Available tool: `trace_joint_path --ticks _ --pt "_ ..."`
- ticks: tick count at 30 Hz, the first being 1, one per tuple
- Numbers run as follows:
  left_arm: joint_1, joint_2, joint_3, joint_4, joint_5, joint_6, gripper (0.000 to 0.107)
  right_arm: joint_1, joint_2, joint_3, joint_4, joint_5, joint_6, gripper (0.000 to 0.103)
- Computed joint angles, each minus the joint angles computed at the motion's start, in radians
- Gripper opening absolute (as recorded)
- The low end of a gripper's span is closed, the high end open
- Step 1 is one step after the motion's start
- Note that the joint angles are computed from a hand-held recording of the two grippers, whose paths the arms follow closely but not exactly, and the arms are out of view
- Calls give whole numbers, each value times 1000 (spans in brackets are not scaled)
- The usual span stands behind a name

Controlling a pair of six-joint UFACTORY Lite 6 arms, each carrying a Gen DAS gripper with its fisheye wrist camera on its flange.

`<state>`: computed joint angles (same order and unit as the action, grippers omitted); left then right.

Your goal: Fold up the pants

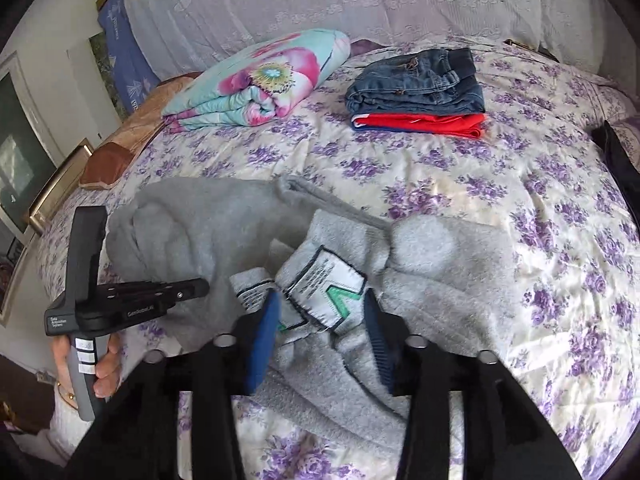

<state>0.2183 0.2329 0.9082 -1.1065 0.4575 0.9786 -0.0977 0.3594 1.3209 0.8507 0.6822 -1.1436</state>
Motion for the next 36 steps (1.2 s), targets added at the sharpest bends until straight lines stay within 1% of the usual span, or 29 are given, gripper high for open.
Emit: trace_joint_path --ticks 2,4,6,8,10,12,13,14,16,17,18,19,20,21,22,23,25,26,27,28,30,32,34,36 --pt "-1 -1 -1 3 -2 -3 1 13 78 53 9 1 23 19" --pt "-1 -2 -2 5 -5 0 1 53 158 92 4 -36 36 19" --pt "-2 -3 -6 -7 -11 17 1 95 275 170 -69 -66 143 19" --pt "-10 -10 -17 -21 -29 42 1 102 311 201 -61 -75 172 18" --pt "-20 -18 -25 -25 -47 55 1 107 323 261 -156 -13 297 20" --pt "-21 -29 -34 -26 -52 59 1 102 316 303 -191 61 340 21" --pt "-16 -38 -39 -24 -45 55 1 94 302 309 -173 77 330 21" --pt "-10 -51 -44 -16 -34 44 1 87 285 312 -164 68 334 21" --pt "8 -99 -64 2 -5 28 1 85 289 347 -196 22 392 21" --pt "27 -140 -82 4 17 29 1 90 325 398 -236 18 442 21" --pt "56 -184 -100 6 45 32 1 98 385 469 -282 38 493 19" --pt "98 -236 -119 10 83 34 1 106 470 565 -326 81 543 17" --pt "148 -290 -136 20 113 27 1 114 533 620 -351 89 571 17" --pt "213 -352 -154 34 140 10 1 114 559 632 -339 75 557 17" --pt "293 -403 -163 52 175 -7 1 119 547 605 -328 42 537 17" --pt "372 -437 -159 79 207 -32 4 126 527 580 -339 24 540 17" --pt "523 -458 -122 165 248 -105 23 138 469 513 -355 -11 539 18" --pt "583 -446 -100 201 261 -138 46 140 424 457 -345 -38 516 20" --pt "648 -420 -80 208 282 -142 54 138 371 394 -313 -59 473 21" --pt "701 -388 -64 201 310 -135 54 125 307 317 -252 -73 397 21" --pt "775 -288 -20 184 387 -117 54 79 197 187 -91 -27 207 21" --pt "805 -188 7 133 456 -83 54 34 89 59 13 12 69 21" --pt "770 -110 14 90 464 -71 54 -11 -20 -64 75 33 -40 21" --pt "697 -36 28 52 426 -75 55 -68 -112 -161 114 67 -121 21"
